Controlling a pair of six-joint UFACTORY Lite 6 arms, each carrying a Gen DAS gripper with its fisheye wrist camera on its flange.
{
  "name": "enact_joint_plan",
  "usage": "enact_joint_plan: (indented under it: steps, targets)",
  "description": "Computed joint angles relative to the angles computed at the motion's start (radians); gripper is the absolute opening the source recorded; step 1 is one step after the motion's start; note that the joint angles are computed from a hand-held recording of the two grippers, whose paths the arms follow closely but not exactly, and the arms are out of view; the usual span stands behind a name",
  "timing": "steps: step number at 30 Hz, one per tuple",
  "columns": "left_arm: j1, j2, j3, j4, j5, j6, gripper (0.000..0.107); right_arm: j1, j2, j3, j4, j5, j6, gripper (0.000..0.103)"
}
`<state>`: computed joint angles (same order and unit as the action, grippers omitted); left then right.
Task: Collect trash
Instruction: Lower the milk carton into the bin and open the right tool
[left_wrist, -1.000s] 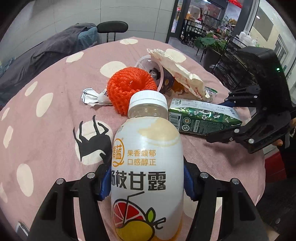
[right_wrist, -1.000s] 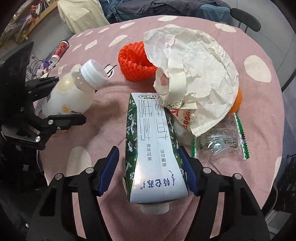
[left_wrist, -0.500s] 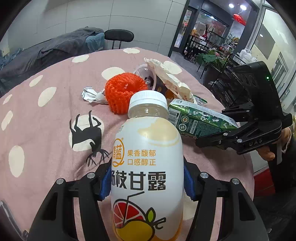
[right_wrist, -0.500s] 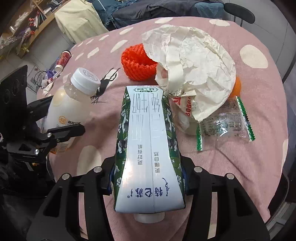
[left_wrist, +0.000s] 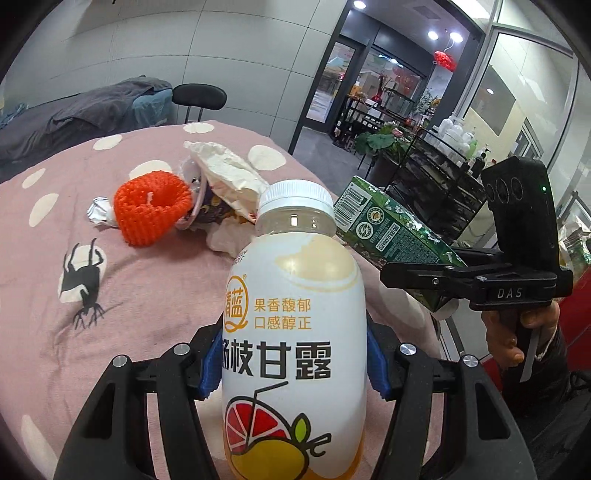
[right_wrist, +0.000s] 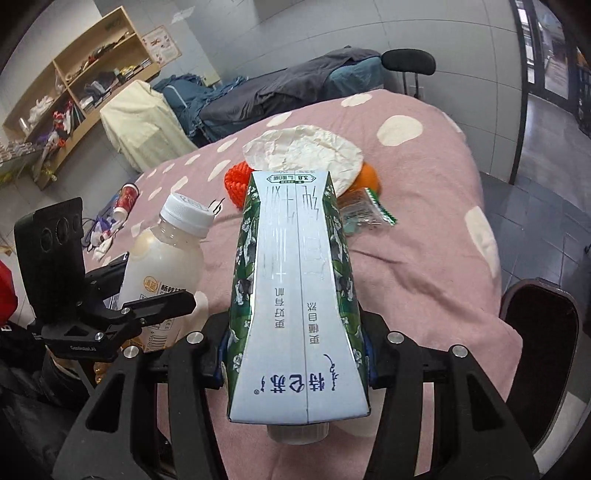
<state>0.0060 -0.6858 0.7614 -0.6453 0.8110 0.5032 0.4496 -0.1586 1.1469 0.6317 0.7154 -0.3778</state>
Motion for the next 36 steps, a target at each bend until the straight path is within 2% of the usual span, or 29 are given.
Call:
enact_joint_plan:
  steps: [5, 8, 13, 17, 19, 27, 32, 36]
  targets:
    - [-0.255, 0.037, 0.022, 0.122, -0.143, -0.196, 0.06, -0.204, -0.226, -0.228, 0.14, 0.034, -0.139, 0.052]
    - [-0.379, 0.094, 0.052, 0.175, -0.221, -0.28, 0.06, -0.314, -0.311, -0.32, 0.151, 0.05, -0.161, 0.052]
    - [-0.565, 0.191, 0.113, 0.325, -0.319, -0.464, 0.06, -0.561, -0.341, -0.394, 0.198, 0.093, -0.257, 0.052]
    - [-0.659, 0.28, 0.171, 0.39, -0.365, -0.54, 0.06, -0.686, -0.321, -0.414, 0.155, 0.038, -0.261, 0.052]
    - [-0.698, 0.322, 0.2, 0.43, -0.381, -0.584, 0.06, -0.72, -0.28, -0.419, 0.122, -0.012, -0.25, 0.052]
    - [-0.782, 0.468, 0.307, 0.486, -0.411, -0.639, 0.06, -0.731, 0.101, -0.371, 0.065, -0.239, -0.208, 0.052]
    - [-0.811, 0.501, 0.329, 0.516, -0.421, -0.67, 0.06, -0.732, 0.304, -0.314, 0.031, -0.317, -0.173, 0.052]
    - [-0.82, 0.519, 0.342, 0.504, -0.42, -0.662, 0.06, -0.739, 0.423, -0.267, 0.056, -0.336, -0.208, 0.052]
